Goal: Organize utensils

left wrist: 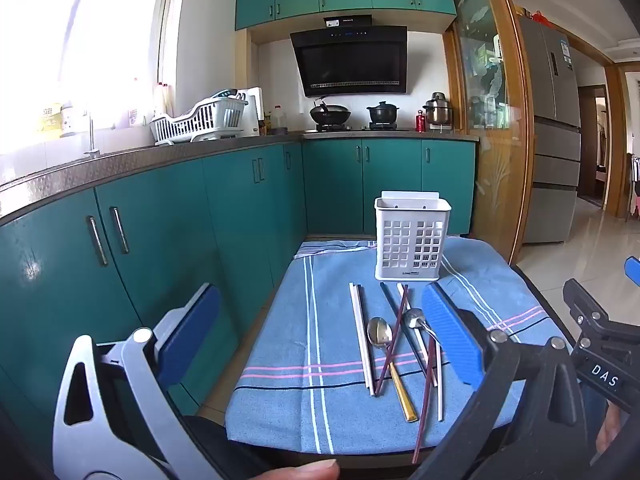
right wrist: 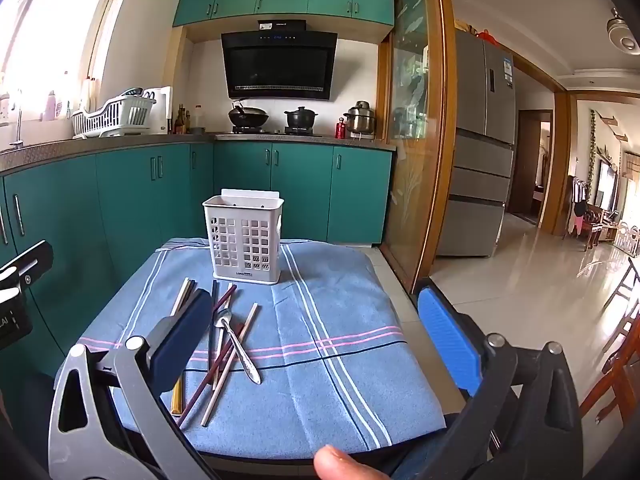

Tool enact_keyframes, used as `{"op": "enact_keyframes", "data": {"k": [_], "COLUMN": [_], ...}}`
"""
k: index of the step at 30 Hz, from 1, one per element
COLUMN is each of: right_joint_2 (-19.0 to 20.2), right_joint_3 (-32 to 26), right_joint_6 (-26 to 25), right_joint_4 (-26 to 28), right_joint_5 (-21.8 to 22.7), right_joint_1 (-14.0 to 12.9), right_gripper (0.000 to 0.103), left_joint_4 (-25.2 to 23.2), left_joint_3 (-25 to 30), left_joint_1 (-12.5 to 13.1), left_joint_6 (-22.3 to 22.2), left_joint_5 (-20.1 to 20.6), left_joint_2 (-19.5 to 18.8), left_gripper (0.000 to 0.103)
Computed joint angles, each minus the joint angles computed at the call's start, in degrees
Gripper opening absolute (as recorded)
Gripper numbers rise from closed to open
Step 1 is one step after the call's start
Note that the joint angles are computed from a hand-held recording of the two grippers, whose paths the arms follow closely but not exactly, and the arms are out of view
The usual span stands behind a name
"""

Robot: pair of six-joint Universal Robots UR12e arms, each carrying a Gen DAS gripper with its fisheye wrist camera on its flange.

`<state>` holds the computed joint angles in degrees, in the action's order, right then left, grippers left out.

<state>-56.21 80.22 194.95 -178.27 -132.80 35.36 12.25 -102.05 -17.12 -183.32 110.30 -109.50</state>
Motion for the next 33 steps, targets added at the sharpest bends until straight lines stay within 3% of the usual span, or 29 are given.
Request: {"op": "enact_keyframes", "data": {"k": [33], "right_joint_2": [0.2], "right_joint_3": [0.8], "right_joint_6": [-0.3], "right_joint_4": [-0.9], "right_joint_5": [1.1], "right_joint_1": [-0.5], "right_gripper": [0.1], "left_joint_4": [-0.2], "left_joint_3": [0.2], "left_joint_1": [-0.4], "left_joint_6": [0.7], "left_joint_5": [0.4], "left_joint_2": [-0.1], "left_gripper": [0.1]}}
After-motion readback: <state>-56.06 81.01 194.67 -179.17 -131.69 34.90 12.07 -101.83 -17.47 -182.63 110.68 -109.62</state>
